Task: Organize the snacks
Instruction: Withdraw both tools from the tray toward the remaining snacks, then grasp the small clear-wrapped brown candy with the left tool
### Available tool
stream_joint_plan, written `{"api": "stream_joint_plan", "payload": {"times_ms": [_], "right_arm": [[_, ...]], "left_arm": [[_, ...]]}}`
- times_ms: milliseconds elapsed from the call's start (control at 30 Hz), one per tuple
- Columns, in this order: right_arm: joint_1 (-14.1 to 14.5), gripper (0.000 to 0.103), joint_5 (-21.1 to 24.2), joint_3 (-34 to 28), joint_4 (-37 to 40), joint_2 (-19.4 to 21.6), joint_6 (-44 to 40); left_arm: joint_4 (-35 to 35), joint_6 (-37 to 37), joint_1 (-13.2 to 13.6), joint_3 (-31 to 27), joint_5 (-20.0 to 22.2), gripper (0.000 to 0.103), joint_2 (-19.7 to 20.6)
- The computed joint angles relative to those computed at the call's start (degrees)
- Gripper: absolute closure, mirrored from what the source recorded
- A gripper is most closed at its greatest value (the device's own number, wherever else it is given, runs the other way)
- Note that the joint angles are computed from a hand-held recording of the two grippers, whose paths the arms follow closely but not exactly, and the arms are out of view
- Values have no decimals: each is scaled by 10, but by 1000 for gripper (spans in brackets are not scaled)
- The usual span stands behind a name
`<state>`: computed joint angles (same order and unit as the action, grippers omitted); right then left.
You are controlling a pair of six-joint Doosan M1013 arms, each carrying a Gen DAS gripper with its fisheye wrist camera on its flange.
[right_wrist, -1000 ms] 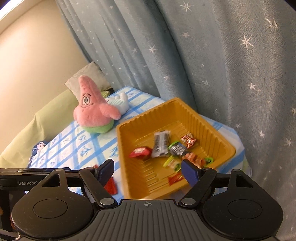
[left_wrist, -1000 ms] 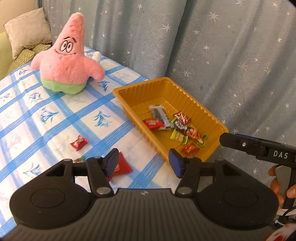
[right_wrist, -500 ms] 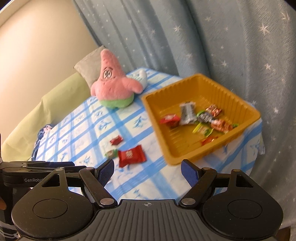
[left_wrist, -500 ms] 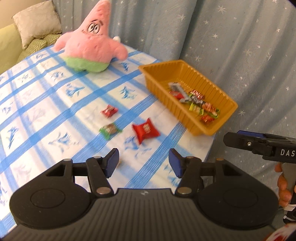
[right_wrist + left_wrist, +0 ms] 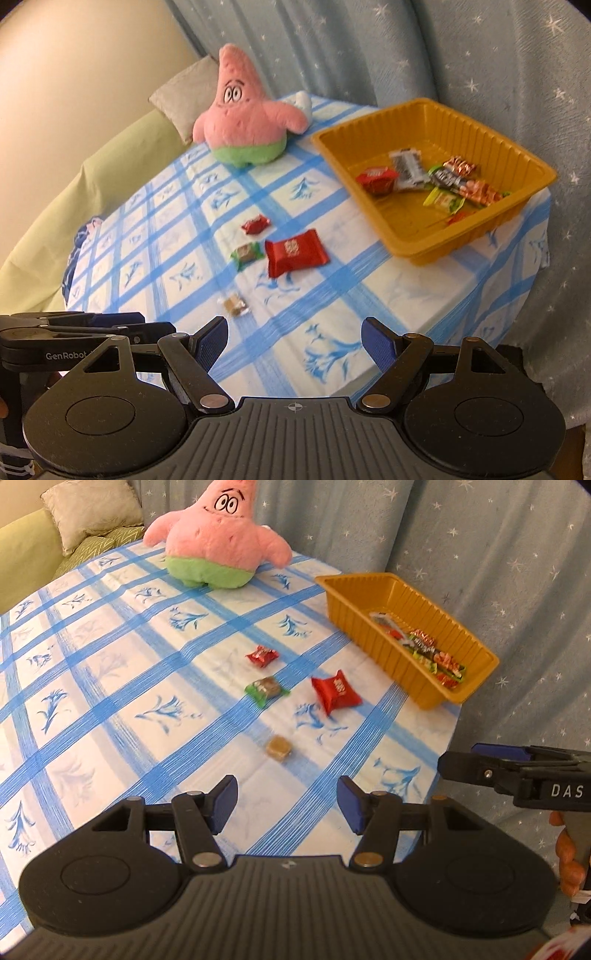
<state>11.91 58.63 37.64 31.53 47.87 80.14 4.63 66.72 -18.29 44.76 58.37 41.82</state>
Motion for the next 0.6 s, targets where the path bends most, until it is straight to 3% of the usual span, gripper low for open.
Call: {"api": "stream_joint_plan", "payload": {"times_ms": [600], "right_arm": [[19,24,32,-29,-47,25,10]], "left_arm": [[6,1,-1,18,15,48,0]]}}
